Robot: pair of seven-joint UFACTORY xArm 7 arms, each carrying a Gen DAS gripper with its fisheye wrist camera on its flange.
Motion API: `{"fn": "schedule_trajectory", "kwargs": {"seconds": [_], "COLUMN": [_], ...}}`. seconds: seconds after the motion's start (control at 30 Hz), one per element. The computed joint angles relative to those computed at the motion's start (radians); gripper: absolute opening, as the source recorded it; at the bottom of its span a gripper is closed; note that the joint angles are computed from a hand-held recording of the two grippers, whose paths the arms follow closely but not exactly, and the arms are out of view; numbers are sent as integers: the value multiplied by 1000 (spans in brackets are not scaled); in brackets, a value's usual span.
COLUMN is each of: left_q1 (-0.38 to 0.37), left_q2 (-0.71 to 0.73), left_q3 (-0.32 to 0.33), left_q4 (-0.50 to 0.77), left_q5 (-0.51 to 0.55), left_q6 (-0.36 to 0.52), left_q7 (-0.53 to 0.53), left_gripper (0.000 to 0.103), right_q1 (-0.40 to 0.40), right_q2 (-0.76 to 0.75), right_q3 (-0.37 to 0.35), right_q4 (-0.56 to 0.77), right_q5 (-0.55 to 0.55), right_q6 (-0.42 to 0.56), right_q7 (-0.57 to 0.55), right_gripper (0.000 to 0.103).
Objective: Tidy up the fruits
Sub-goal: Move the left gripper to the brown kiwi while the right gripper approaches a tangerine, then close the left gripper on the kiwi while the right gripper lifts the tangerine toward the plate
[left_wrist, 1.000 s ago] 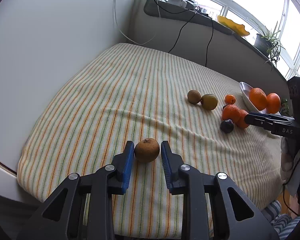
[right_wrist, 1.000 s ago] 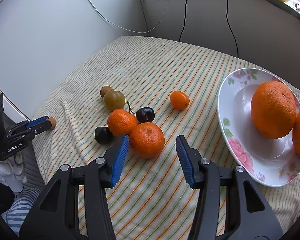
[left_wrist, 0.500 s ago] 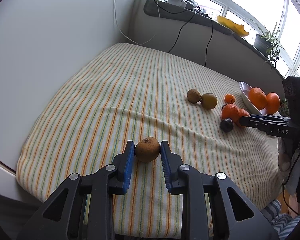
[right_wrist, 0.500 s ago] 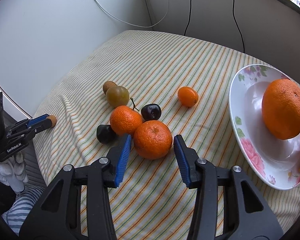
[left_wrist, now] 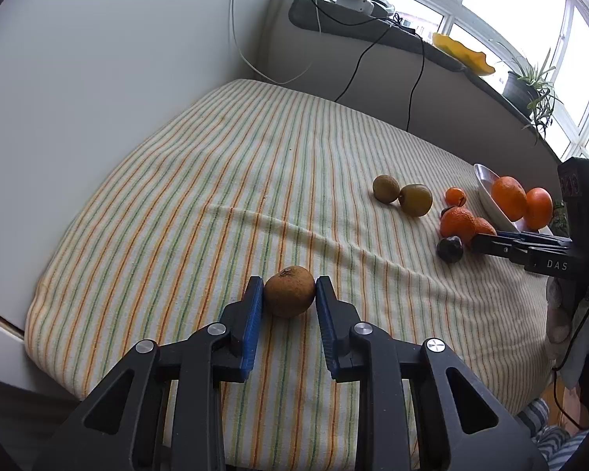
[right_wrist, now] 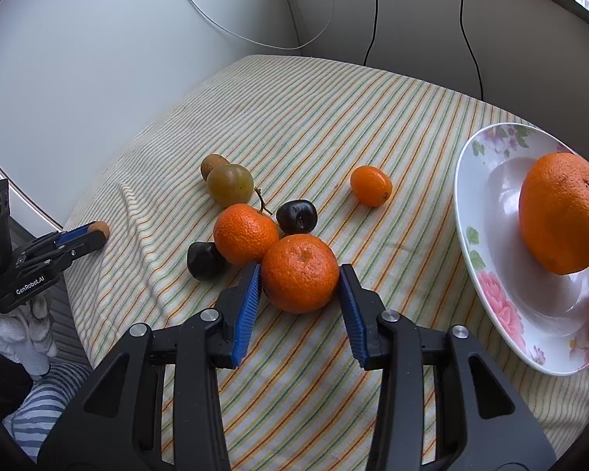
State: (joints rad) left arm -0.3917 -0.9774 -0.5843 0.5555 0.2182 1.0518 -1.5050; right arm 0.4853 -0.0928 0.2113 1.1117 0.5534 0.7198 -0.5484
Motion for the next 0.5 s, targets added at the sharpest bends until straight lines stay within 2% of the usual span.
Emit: {"fn": "schedule_trajectory", "kwargs": {"seconds": [0.17, 0.3, 0.5], "left_q1": [15, 42, 110], "left_q2": [1, 18, 114], "left_q3": [-2, 9, 15], "left_q4": [18, 46, 106], "left_q5": [23, 53, 105], "left_q6": [1, -34, -169], "left_q7": [8, 40, 100], "left_gripper": [25, 25, 25], "right_q1": [0, 2, -7], "right_q2": [-23, -65, -140], "right_q3": [-6, -20, -53], "right_q4": [-17, -38, -81], "right_q5": [20, 49, 66], "right_q6": [-6, -16, -34], "right_q7": [-14, -31, -43], "right_gripper": [41, 41, 41]}}
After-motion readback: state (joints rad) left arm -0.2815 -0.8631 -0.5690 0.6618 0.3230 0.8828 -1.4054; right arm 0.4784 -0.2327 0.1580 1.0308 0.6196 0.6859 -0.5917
